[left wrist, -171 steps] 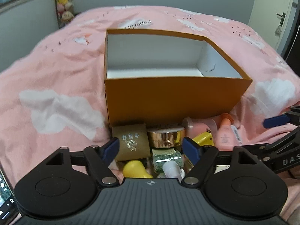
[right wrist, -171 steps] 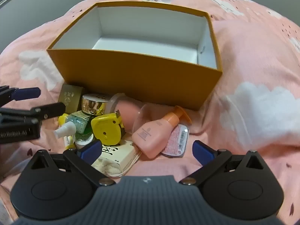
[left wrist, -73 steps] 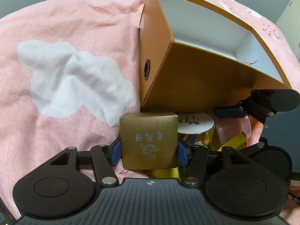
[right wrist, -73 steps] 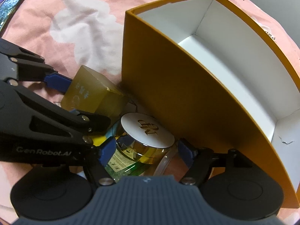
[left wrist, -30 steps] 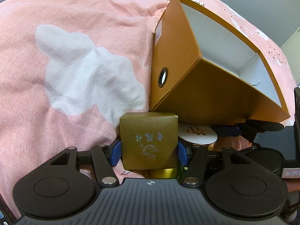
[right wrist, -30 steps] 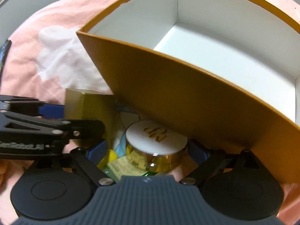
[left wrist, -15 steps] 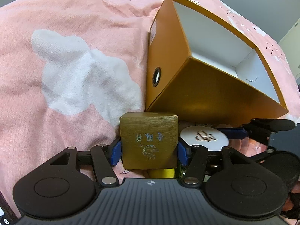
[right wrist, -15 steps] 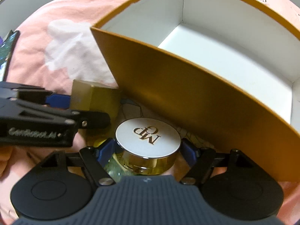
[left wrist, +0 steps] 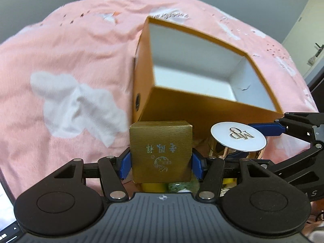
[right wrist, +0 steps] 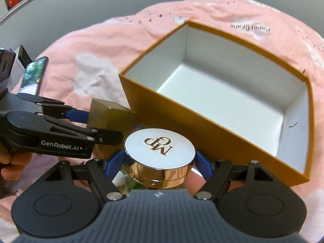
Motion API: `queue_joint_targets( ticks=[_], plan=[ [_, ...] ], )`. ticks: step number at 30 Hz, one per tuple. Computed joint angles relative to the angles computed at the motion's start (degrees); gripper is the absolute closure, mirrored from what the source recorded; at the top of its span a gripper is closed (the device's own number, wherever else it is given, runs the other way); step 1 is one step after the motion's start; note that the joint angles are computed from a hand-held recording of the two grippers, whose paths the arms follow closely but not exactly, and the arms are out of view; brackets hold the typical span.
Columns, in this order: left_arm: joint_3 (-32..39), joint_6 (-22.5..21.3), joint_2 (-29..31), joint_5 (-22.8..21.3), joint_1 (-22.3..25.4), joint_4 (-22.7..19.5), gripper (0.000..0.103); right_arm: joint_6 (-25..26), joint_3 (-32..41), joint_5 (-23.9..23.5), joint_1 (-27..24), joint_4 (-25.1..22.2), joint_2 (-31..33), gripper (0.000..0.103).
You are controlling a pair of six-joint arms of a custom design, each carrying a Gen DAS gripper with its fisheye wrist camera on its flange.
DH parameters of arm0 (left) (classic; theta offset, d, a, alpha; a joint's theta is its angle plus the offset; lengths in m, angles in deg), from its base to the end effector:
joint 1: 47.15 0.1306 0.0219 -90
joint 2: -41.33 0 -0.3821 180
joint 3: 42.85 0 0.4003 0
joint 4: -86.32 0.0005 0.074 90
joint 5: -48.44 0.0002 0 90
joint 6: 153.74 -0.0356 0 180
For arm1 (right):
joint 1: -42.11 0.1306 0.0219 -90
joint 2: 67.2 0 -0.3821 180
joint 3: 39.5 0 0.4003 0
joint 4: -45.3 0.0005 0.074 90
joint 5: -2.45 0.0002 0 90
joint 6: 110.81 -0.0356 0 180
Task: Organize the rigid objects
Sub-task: 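Lift both held items and carry them over the open orange box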
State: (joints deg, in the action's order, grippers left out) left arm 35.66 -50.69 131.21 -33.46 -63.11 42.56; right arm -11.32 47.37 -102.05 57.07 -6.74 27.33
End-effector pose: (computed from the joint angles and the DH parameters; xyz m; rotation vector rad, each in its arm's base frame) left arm 0.4560 -0.1361 0.3440 0.1220 2.5592 -0.3771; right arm 0.4841 0.1381 0.3644 -0.6388 2.5248 0.3644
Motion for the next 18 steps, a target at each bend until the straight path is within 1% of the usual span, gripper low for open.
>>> queue_joint_targets(
  ticks=[2, 3, 4, 5, 7, 10, 12, 15, 18],
  plan=[
    [0.1, -0.2, -0.8, 0.2, -0.3, 0.4, 0.036, 0.6, -0.6, -0.3, -0.7, -0.1, -2.0, 0.028],
    [0.3, -0.2, -1.0, 0.2, -0.5, 0.5, 0.036, -0.5, -1.1, 0.4, 0.6, 1.4, -1.7, 0.028],
    [0.4, -0.4, -1.3, 0.2, -0.6, 0.7, 0.036, -0.8, -1.0, 0.4, 0.6, 1.6, -2.0, 0.028],
    [0.5, -0.6, -1.5, 0.3, -0.6, 0.9, 0.036, -0.8, -1.0, 0.1, 0.0, 1.0, -3.1, 0.028],
    [1.1, -1.1, -1.4, 0.0, -0.8, 1.5, 0.036, -1.8, -1.2, 0.2, 0.1, 2.0, -3.7, 0.028],
    [1.8, -1.8, -1.7, -0.3, -1.2, 2.4, 0.036, -1.8, -1.1, 0.6, -0.5, 3.0, -5.0, 0.028],
    [2.5, -2.2, -1.5, -0.7, -1.4, 3.1, 0.036, -1.2, -0.5, 0.9, -0.8, 3.5, -5.3, 0.028],
    [3.5, -2.6, -1.1, -1.1, -1.6, 4.3, 0.036, -1.9, -0.2, 2.3, -1.0, 4.6, -6.1, 0.028],
    [4.8, -2.7, -0.3, -1.4, -1.9, 5.4, 0.036, -1.6, 0.6, 3.0, -1.7, 5.8, -5.7, 0.027]
  ],
)
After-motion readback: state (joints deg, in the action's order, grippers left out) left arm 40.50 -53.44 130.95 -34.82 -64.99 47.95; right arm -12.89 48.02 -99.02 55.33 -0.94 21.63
